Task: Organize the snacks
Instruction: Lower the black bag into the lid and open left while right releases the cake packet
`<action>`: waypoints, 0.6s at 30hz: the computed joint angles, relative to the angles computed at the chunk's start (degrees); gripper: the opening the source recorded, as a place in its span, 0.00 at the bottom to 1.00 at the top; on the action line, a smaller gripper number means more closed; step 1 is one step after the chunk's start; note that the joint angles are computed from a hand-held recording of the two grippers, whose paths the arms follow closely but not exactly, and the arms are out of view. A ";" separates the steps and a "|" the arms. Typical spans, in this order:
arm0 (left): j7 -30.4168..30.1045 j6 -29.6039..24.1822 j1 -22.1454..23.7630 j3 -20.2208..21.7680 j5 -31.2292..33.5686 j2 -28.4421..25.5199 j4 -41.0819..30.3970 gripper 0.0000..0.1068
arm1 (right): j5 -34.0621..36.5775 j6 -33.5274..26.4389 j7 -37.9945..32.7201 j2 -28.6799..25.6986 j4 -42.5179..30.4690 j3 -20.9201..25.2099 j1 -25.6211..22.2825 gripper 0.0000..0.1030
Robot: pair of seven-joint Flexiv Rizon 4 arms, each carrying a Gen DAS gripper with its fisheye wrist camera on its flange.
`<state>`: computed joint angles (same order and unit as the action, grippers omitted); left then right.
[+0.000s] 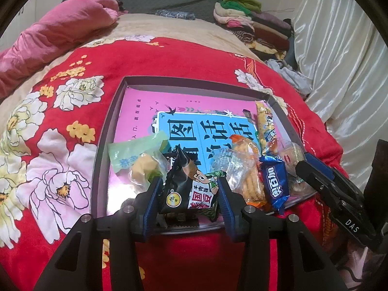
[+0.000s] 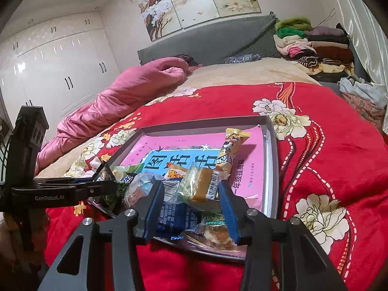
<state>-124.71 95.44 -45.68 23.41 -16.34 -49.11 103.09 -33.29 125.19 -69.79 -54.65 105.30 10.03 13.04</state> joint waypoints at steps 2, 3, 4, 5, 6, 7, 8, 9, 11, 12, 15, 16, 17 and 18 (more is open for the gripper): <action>-0.01 0.24 0.33 -0.40 0.05 0.09 0.08 0.45 | 0.42 0.08 -0.27 0.10 0.10 -0.25 0.30 0.45; 0.10 0.40 0.64 -0.79 0.10 0.14 0.15 0.45 | 0.55 0.12 -0.36 0.14 0.15 -0.28 0.37 0.45; 0.20 0.40 0.77 -0.96 0.09 0.20 0.20 0.46 | 0.65 0.22 -0.44 0.15 0.17 -0.28 0.40 0.45; 0.18 0.47 0.74 -0.94 0.01 0.25 0.29 0.46 | 0.80 0.35 -0.53 0.14 0.16 -0.30 0.46 0.46; 0.23 0.63 0.83 -1.07 -0.02 0.27 0.35 0.47 | 0.78 0.44 -0.53 0.14 0.18 -0.23 0.41 0.47; 0.30 0.73 0.85 -1.12 -0.07 0.30 0.41 0.47 | 0.99 0.57 -0.60 0.16 0.19 -0.30 0.51 0.47; 0.34 0.72 0.71 -0.95 -0.18 0.28 0.43 0.48 | 1.11 0.54 -0.63 0.16 0.16 -0.37 0.59 0.48; 0.46 0.68 0.73 -0.99 -0.23 0.32 0.45 0.48 | 1.10 0.37 -0.54 0.16 0.10 -0.33 0.57 0.49; 0.62 1.14 0.96 -1.33 -0.25 0.45 0.61 0.49 | 1.20 0.39 -0.52 0.14 0.05 -0.33 0.54 0.49; 0.81 1.21 1.03 -1.49 -0.33 0.48 0.59 0.49 | 1.40 0.41 -0.56 0.16 0.04 -0.42 0.64 0.49; 1.10 1.33 0.82 -1.49 -0.71 0.57 0.63 0.49 | 1.90 0.55 -0.76 0.25 0.12 -0.64 0.88 0.49; 1.17 1.28 0.60 -1.28 -0.87 0.53 0.62 0.49 | 2.34 0.58 -0.91 0.33 0.16 -0.85 1.14 0.49; 1.28 1.15 0.45 -1.15 -0.96 0.52 0.60 0.50 | 2.40 0.58 -0.99 0.37 0.21 -0.85 1.18 0.49; 1.37 1.14 0.47 -1.21 -1.01 0.55 0.61 0.50 | 2.43 0.51 -1.03 0.41 0.25 -0.84 1.17 0.49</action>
<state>-123.34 96.58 -45.21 22.20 -17.36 -48.56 103.70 -30.86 125.70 -70.82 -54.25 105.56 9.19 14.21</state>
